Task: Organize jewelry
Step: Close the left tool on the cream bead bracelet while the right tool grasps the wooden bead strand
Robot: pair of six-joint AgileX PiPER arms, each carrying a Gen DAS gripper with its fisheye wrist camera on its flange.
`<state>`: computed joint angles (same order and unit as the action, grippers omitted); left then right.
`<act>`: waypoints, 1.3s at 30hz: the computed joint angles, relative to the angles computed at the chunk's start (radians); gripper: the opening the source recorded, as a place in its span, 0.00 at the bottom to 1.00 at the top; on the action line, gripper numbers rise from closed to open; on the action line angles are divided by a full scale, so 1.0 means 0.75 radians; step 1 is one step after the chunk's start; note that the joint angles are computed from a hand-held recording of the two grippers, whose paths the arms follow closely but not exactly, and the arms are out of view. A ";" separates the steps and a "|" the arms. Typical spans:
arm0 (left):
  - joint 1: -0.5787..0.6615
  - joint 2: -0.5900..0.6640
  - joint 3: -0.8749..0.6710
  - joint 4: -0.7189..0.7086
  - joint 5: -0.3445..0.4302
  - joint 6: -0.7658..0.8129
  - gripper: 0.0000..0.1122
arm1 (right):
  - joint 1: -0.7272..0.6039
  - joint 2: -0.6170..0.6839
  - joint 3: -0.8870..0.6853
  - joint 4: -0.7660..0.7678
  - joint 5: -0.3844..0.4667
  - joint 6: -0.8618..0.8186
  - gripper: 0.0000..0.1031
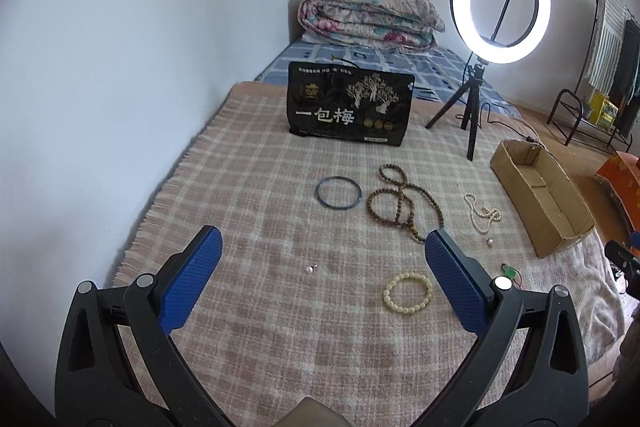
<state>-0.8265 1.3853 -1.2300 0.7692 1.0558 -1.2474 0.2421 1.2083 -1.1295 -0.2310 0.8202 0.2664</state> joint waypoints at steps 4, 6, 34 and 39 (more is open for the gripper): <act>0.010 0.013 -0.001 -0.053 -0.043 0.047 0.86 | -0.038 0.031 -0.004 0.129 -0.076 -0.160 0.99; 0.024 0.025 -0.004 -0.100 -0.079 0.084 0.81 | -0.035 0.094 -0.048 0.157 -0.078 -0.218 0.99; 0.252 0.408 0.016 -0.773 -0.493 0.472 0.40 | 0.067 1.395 -1.304 0.538 0.375 -0.545 0.97; 0.255 0.464 0.006 -0.815 -0.545 0.473 0.35 | 0.086 1.559 -1.545 0.563 0.494 -0.549 0.97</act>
<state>-0.6349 1.7335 -1.2251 0.1576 0.6470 -0.8927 0.3068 2.3772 -2.2879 0.1909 1.1905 -0.1454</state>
